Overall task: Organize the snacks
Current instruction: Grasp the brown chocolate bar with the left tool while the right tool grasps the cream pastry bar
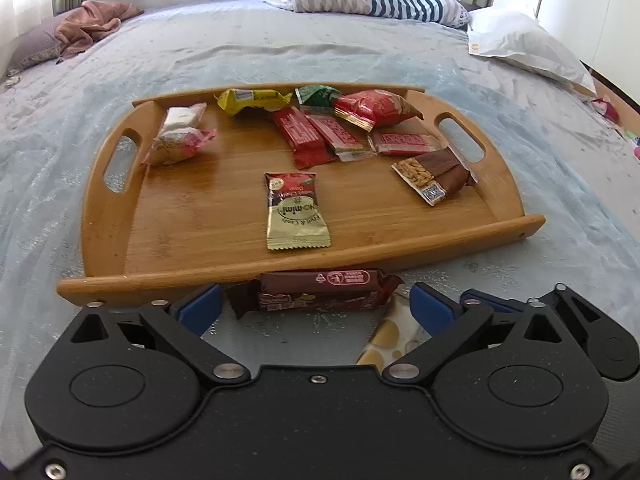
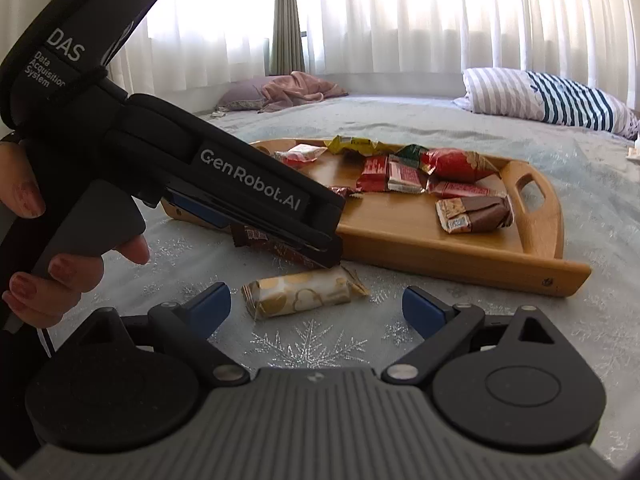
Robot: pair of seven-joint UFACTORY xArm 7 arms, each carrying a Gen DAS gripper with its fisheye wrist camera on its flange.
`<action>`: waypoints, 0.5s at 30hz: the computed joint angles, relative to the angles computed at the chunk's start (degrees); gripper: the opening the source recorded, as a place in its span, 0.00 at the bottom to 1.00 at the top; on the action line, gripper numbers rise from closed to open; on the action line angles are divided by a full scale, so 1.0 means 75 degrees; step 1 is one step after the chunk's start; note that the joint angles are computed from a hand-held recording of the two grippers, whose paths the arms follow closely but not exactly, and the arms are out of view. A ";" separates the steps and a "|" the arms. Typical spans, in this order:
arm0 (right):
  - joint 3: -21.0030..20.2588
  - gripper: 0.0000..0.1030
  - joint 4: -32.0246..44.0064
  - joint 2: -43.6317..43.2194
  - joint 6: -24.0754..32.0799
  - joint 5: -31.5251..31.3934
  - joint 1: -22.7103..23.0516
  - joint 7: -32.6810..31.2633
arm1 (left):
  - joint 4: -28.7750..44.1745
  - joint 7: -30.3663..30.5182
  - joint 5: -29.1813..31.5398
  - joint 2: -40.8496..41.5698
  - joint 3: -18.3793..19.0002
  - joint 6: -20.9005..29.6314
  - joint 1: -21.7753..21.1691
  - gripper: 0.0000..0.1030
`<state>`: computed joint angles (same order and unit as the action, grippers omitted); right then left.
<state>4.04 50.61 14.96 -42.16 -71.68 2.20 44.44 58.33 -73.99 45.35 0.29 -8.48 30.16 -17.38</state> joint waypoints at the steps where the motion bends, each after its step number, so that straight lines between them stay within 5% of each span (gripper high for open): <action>1: 0.0005 0.97 0.0082 0.0043 0.0030 -0.0140 -0.0010 0.0134 | -0.0004 0.0061 -0.0095 0.0022 0.0007 -0.0059 0.0008 0.88; 10: 0.0043 0.96 0.0092 0.0100 0.0194 0.0001 0.0074 -0.0161 | -0.0225 0.0074 -0.0421 -0.0128 0.0032 -0.0409 0.0054 0.62; 15: 0.0049 0.96 0.0173 0.0098 0.0196 -0.0208 0.0032 0.0126 | -0.0508 -0.0270 -0.0209 -0.0380 -0.0048 -0.0586 0.0163 0.61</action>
<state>4.40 51.90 15.69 -40.68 -73.24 2.45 45.39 54.51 -76.02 43.78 -2.56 -8.85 25.76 -16.16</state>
